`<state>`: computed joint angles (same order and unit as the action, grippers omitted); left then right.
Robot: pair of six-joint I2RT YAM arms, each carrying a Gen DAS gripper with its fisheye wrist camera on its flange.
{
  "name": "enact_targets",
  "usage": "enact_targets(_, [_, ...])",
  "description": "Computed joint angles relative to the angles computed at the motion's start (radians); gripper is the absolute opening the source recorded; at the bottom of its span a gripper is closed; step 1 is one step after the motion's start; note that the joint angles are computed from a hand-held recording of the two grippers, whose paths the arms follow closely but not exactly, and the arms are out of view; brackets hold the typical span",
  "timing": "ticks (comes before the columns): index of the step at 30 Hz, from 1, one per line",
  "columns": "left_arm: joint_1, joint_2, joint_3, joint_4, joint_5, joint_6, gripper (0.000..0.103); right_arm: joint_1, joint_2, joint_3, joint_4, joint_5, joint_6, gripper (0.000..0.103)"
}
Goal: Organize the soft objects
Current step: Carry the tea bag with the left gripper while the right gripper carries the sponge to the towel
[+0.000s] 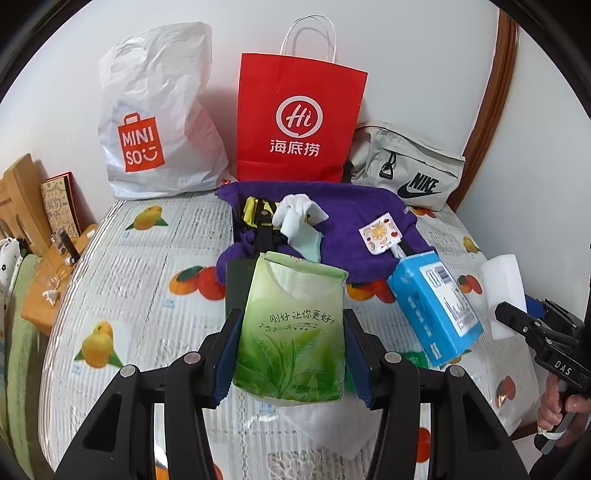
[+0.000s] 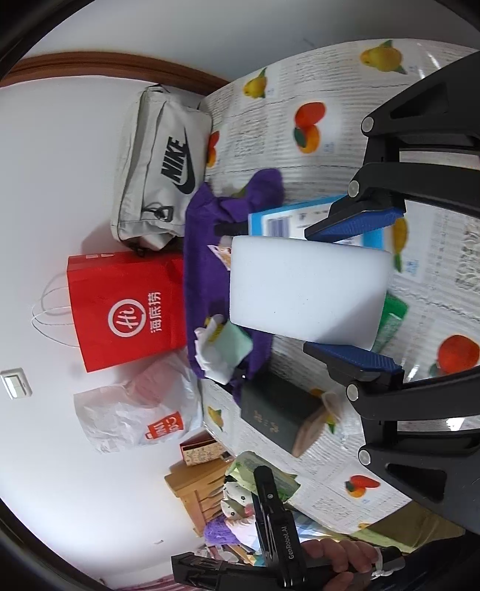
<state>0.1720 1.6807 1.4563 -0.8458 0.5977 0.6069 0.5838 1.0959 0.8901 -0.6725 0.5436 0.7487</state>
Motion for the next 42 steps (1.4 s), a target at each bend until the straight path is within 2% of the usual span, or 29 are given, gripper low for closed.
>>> enact_targets(13, [-0.091, 0.175, 0.193, 0.010, -0.046, -0.108, 0.050, -0.225, 0.119, 0.074, 0.119, -0.148, -0.190, 0.053])
enact_targets(18, [-0.120, 0.265, 0.302, -0.017, -0.057, -0.162, 0.050, -0.298, 0.172, 0.109, 0.160, -0.195, -0.251, 0.053])
enact_targets(30, [-0.181, 0.428, 0.503, -0.036, -0.102, -0.224, 0.050, -0.459, 0.330, 0.189, 0.248, -0.304, -0.350, 0.054])
enact_targets(42, [-0.228, 0.632, 0.786, -0.105, -0.136, -0.276, 0.050, -0.587, 0.554, 0.342, 0.273, -0.394, -0.436, 0.054])
